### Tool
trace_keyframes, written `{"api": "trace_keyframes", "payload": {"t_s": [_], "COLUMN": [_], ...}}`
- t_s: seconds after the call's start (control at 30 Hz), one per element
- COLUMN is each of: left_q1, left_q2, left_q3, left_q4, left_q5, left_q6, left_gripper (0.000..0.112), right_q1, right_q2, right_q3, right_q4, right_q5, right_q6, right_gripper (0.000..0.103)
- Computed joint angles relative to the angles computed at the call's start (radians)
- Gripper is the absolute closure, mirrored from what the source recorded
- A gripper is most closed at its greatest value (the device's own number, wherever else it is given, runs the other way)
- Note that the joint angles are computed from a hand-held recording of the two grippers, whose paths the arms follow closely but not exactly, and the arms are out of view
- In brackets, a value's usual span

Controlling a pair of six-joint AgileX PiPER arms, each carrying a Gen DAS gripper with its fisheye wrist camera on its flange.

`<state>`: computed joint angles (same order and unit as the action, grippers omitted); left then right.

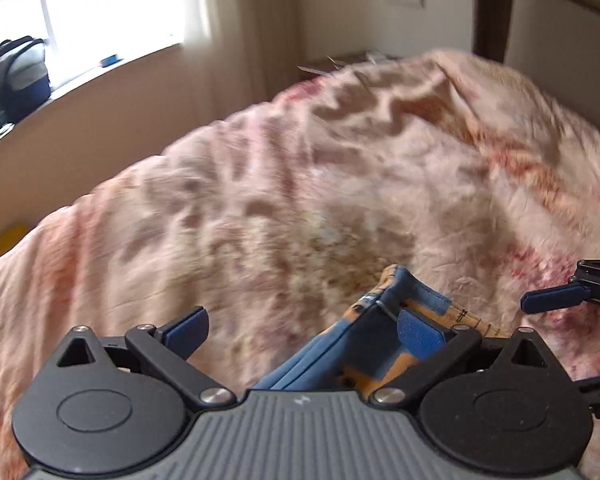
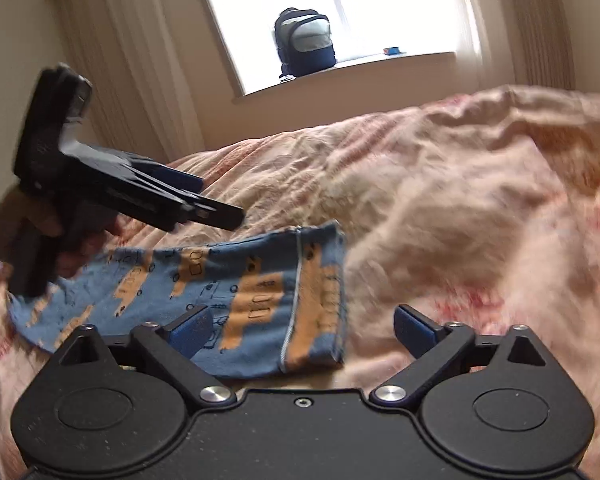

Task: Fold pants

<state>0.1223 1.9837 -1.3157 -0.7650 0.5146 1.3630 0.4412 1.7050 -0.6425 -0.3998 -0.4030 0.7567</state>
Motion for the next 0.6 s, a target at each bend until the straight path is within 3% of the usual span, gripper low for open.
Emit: {"api": "trace_keyframes", "payload": {"t_s": [0.1,0.17,0.3,0.5,0.6], "left_q1": [-0.068,-0.057,-0.007,-0.007,-0.044], "left_q2": [0.065,0.097,0.12,0.061,0.05], "left_q3": [-0.014,-0.031,-0.089,-0.16,-0.24], "left_q4": [0.094,0.069,0.08,0.264,0.397], "left_q5": [-0.116,-0.101,-0.004,0.131,0.263], "left_q6": [-0.069,-0.06,-0.144,-0.483,-0.69], "left_gripper": [0.009,0.009,0.009,0.01,0.01], "right_q1": [-0.016,-0.002,-0.007,-0.047,0.007], "right_q2": [0.059,0.079,0.098,0.088,0.064], "right_q3": [0.034,0.045,0.064,0.047,0.036], "right_q4": [0.045,0.115,0.119,-0.03,0.101], "right_q5": [-0.124,-0.159,-0.21,-0.18,-0.104], "right_q6": [0.017,-0.02,0.037,0.244,0.14], "right_gripper": [0.029,0.04,0.051,0.063,0.074]}}
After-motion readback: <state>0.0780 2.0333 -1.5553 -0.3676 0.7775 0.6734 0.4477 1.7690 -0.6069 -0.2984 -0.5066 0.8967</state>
